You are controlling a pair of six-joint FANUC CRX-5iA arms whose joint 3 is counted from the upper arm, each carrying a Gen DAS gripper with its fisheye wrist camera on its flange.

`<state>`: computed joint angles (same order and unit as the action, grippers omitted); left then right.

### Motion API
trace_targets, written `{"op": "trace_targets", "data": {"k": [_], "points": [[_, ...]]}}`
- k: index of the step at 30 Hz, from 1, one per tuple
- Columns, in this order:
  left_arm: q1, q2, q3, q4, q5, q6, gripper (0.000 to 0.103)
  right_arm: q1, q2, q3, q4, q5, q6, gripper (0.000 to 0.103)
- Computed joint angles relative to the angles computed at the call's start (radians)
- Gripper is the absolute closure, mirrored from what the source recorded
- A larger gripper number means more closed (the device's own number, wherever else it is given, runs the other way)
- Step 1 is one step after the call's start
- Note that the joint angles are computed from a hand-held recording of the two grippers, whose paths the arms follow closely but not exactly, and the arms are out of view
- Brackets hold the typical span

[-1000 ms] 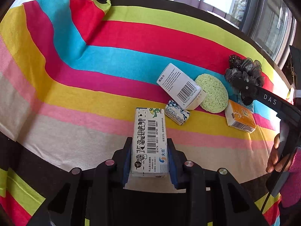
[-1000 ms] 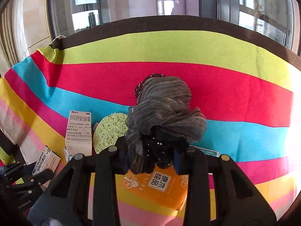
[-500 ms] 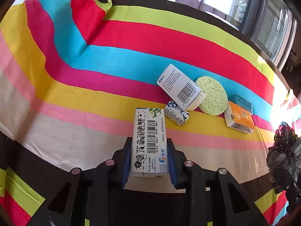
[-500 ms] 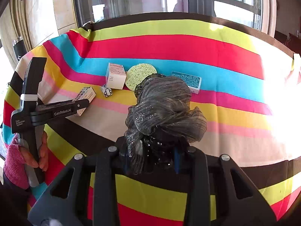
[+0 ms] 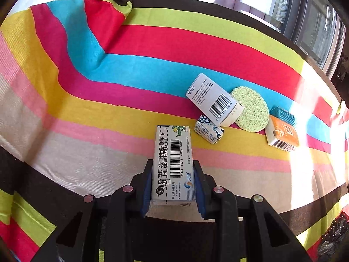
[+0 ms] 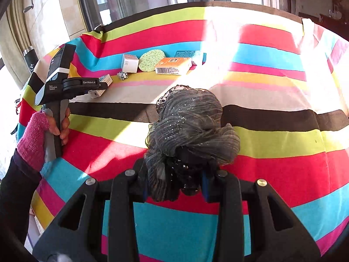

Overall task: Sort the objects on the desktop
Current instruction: 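Carry the toothpaste box in the left tool while the right tool carries the scrunchie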

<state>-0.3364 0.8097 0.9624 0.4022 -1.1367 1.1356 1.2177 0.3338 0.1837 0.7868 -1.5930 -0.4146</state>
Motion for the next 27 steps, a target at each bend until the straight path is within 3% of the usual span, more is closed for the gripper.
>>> {"op": "trace_targets", "data": {"k": [3, 7, 10, 21, 27], "points": [[0.007, -0.098, -0.16, 0.003, 0.073, -0.026, 0.069, 0.009, -0.003, -0.013, 0.003, 0.014, -0.005, 0.065], [0.028, -0.286, -0.467, 0.094, 0.213, -0.169, 0.069, 0.009, -0.003, -0.016, 0.011, 0.019, -0.001, 0.064], [0.052, -0.384, -0.614, 0.158, 0.25, -0.25, 0.069, 0.01, -0.009, -0.028, 0.019, 0.031, -0.018, 0.064], [0.18, -0.652, -0.974, 0.313, 0.231, -0.475, 0.069, 0.014, -0.012, -0.033, 0.024, 0.035, -0.038, 0.064], [0.243, -0.768, -1.108, 0.306, 0.16, -0.544, 0.069, 0.028, 0.018, 0.006, 0.036, 0.039, 0.0, 0.063]]}}
